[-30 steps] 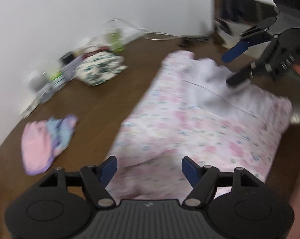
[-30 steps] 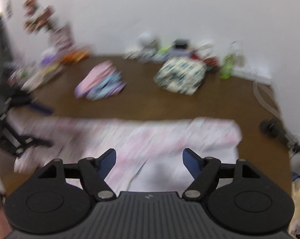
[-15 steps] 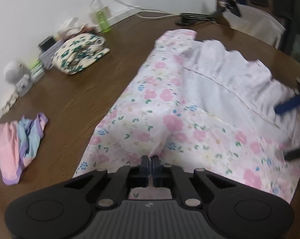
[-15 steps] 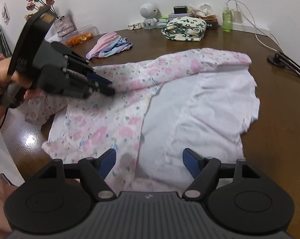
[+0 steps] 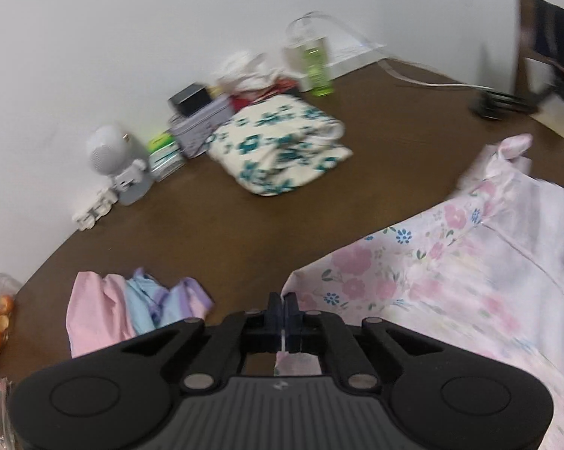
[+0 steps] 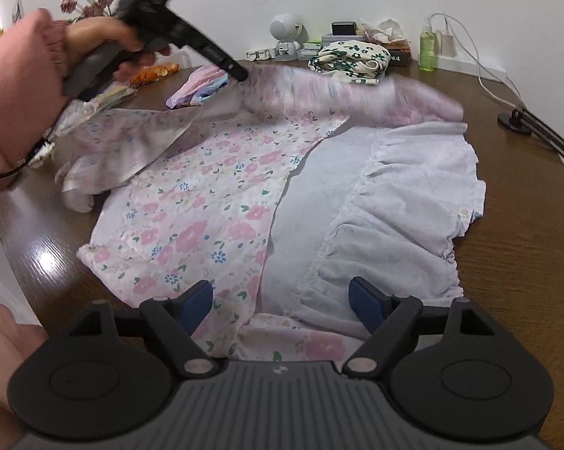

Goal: Fold clothes

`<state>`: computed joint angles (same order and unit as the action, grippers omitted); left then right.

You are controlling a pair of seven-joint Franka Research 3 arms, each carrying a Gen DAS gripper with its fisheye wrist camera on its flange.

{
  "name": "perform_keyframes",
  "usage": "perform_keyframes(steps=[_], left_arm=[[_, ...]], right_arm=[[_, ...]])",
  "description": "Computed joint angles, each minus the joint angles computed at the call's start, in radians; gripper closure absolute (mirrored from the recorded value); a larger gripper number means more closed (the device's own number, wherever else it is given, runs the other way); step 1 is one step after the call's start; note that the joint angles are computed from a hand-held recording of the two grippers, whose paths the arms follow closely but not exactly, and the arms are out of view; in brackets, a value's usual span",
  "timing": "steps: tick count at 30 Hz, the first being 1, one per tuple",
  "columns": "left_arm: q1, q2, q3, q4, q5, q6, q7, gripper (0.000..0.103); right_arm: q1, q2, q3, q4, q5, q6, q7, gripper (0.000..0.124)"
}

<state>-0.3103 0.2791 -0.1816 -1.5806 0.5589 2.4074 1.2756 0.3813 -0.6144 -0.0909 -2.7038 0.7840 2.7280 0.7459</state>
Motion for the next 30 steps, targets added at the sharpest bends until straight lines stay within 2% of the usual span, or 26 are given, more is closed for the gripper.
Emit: perform_keyframes(steps=[4,6,9,11,12,15,16,17,19,21,24,27,29,30], left_arm=[[-0.004,0.104,0.018,0.113,-0.007,-0.055,-0.01,0.103],[0.001,0.129,0.023,0.13,-0.028,-0.053,-0.024,0.101],[0.023,0.113,0.014,0.104,-0.09,-0.028,-0.013,0.076],[0.019,0.062,0.028,0.043,-0.083,0.022,-0.042,0.051],[0.036,0.003,0.022,-0.024,-0.077,0.073,-0.06,0.047],[0.077,-0.187,0.017,-0.23,-0.082,0.222,-0.091,0.021],[0.092,-0.262,0.013,-0.31,-0.097,0.268,-0.086,0.008],[0.104,-0.336,0.011,-0.386,-0.12,0.31,-0.072,0.003],[0.095,-0.48,0.019,-0.536,-0.225,0.335,0.055,0.002],[0.055,-0.609,0.036,-0.671,-0.308,0.31,0.179,0.003],[0.05,-0.746,-0.01,-0.826,-0.274,0.291,0.188,0.006],[0.058,-0.793,-0.055,-0.896,-0.235,0.304,0.146,0.014],[0.094,-0.784,-0.098,-0.915,-0.172,0.346,0.087,0.029],[0.111,-0.769,-0.11,-0.91,-0.143,0.356,0.067,0.033]], right_arm=[[0.001,-0.004,-0.005,-0.001,0.011,-0.006,0.003,0.043],[0.0,-0.007,-0.001,-0.004,0.01,-0.004,0.007,0.043],[-0.003,-0.012,0.001,-0.007,0.005,-0.007,0.012,0.042],[-0.002,-0.014,0.001,-0.008,0.003,-0.009,0.015,0.04],[-0.001,-0.016,0.0,-0.009,0.004,-0.01,0.015,0.039],[0.005,-0.017,-0.012,-0.006,0.023,-0.019,0.02,0.037],[0.006,-0.017,-0.016,-0.005,0.03,-0.023,0.021,0.037],[0.01,-0.017,-0.024,-0.002,0.044,-0.028,0.02,0.037],[0.012,-0.019,-0.028,-0.001,0.069,-0.025,0.019,0.037],[0.017,-0.02,-0.024,-0.001,0.088,-0.011,0.012,0.037],[0.035,-0.014,-0.02,0.011,0.11,0.002,-0.006,0.037],[0.051,-0.001,-0.007,0.028,0.119,0.01,-0.023,0.037],[0.057,0.012,0.005,0.039,0.114,0.012,-0.025,0.037],[0.059,0.018,0.012,0.044,0.11,0.012,-0.025,0.037]])
